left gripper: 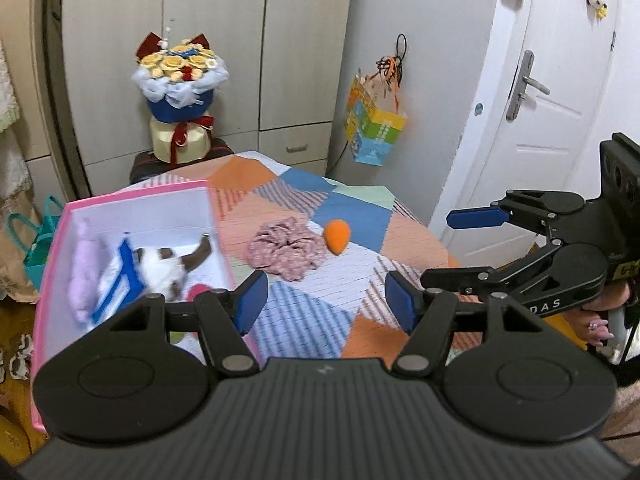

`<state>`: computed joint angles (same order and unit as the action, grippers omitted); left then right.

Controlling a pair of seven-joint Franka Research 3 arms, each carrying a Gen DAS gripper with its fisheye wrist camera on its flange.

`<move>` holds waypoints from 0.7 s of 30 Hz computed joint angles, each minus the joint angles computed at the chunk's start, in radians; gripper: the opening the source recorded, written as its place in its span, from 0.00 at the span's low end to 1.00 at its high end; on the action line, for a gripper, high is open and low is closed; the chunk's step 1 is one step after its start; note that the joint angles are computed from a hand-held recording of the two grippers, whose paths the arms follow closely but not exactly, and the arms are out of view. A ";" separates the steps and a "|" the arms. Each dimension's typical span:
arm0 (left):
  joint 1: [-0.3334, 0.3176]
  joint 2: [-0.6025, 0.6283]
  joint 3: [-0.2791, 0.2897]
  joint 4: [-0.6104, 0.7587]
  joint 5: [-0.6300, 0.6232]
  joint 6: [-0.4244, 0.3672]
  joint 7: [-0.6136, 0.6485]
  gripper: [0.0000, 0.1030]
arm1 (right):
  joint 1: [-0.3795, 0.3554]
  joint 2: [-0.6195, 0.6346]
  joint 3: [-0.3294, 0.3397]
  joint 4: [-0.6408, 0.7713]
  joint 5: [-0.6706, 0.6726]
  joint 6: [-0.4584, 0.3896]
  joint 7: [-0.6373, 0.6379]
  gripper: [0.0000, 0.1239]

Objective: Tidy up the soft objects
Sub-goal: 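Withdraw the left tool toward the floral scrunchie while the right tool approaches the orange sponge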

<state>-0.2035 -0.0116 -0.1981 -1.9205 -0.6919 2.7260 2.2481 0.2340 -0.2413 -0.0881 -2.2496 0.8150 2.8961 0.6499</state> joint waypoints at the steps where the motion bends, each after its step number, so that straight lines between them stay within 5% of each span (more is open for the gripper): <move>1: -0.004 0.014 -0.005 0.010 0.012 0.007 -0.015 0.62 | 0.002 0.005 -0.010 0.002 0.015 0.004 -0.014 0.69; 6: -0.022 0.093 -0.041 0.047 0.138 0.096 -0.172 0.62 | 0.011 0.059 -0.062 0.038 0.193 0.017 -0.175 0.69; 12: -0.054 0.205 -0.041 0.112 0.420 0.167 -0.487 0.62 | -0.058 0.165 -0.038 0.120 0.318 0.007 -0.289 0.68; 17: -0.131 0.303 0.038 0.171 0.645 0.253 -0.801 0.62 | -0.122 0.248 0.009 0.184 0.387 -0.002 -0.369 0.66; 21: -0.239 0.394 0.173 0.252 0.818 0.278 -1.054 0.62 | -0.166 0.306 0.042 0.236 0.403 -0.037 -0.397 0.63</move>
